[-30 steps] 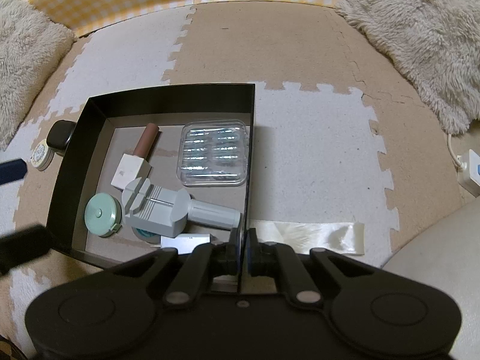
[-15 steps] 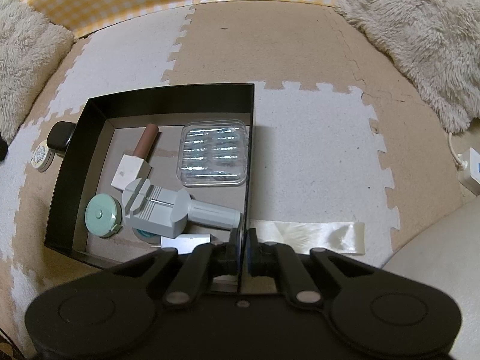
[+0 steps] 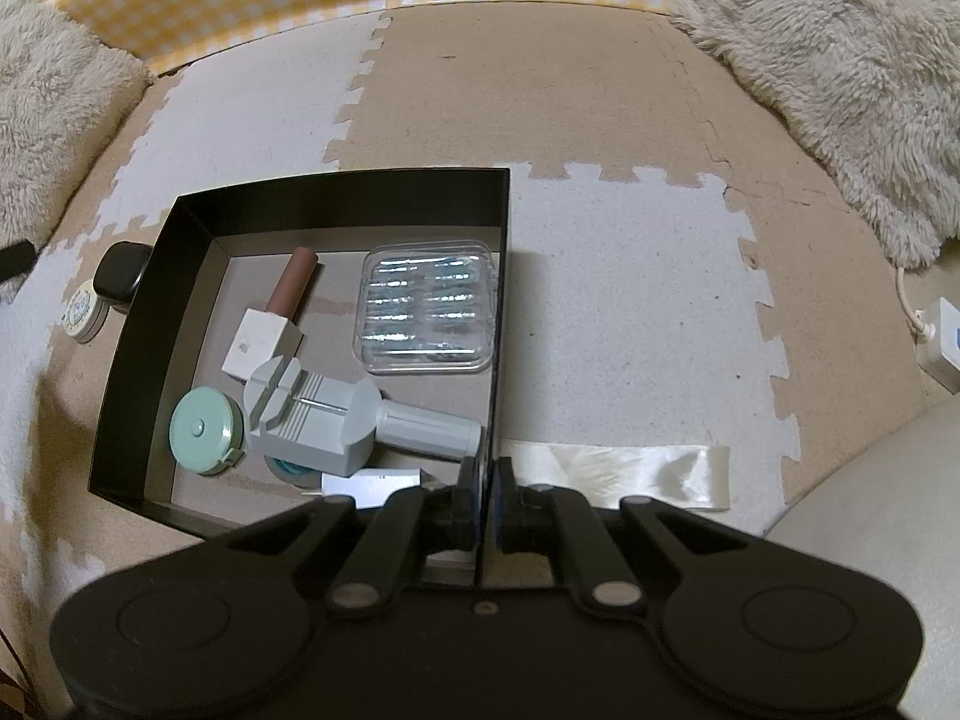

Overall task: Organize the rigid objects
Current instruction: 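Move the left gripper back over the yellow-rimmed tape measure, then lower the left gripper onto the yellow-rimmed tape measure and close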

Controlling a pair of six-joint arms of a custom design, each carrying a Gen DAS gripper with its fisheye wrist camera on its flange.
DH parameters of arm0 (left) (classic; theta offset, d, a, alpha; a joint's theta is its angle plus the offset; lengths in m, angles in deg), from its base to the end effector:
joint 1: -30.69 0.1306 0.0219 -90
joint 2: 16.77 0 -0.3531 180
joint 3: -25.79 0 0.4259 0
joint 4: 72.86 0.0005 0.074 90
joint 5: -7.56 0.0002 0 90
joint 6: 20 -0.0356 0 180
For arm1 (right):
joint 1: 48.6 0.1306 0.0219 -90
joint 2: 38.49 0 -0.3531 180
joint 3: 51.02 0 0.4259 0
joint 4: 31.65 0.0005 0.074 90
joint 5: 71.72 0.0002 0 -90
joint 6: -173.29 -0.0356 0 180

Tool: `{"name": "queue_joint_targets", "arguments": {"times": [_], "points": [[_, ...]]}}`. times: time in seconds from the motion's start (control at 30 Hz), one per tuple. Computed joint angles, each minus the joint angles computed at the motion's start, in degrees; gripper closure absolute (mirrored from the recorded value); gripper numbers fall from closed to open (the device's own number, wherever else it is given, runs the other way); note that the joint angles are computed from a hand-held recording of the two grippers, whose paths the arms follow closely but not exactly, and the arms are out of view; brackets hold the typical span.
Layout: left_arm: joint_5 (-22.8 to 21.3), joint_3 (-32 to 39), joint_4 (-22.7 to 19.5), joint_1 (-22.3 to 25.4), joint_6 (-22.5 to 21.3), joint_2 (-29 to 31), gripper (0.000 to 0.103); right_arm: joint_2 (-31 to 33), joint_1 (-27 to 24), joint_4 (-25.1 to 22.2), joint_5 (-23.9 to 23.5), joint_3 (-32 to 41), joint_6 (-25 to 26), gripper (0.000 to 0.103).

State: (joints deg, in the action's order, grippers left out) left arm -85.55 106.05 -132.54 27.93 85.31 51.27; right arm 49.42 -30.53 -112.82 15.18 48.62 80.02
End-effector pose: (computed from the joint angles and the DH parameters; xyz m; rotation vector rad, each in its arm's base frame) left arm 0.3797 -0.0169 0.4674 -0.2874 2.3819 -0.0823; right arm 0.4410 0.1454 0.4674 -0.3735 2.7690 0.1681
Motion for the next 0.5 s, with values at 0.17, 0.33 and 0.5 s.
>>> {"name": "queue_joint_targets", "arguments": {"times": [0.17, 0.33, 0.5], "points": [[-0.71, -1.70, -1.53, 1.33, -0.88, 0.91, 0.000, 0.02, -0.01, -0.02, 0.01, 0.02, 0.06, 0.098], [-3.68, -3.76, -1.82, 2.03, -1.21, 0.74, 0.002, 0.01, -0.01, -0.02, 0.01, 0.01, 0.02, 0.098], [-2.78, -4.64, -1.55, 3.02, -1.32, 1.10, 0.015, 0.25, 0.14, -0.11, 0.21, 0.27, 0.13, 0.098]]}}
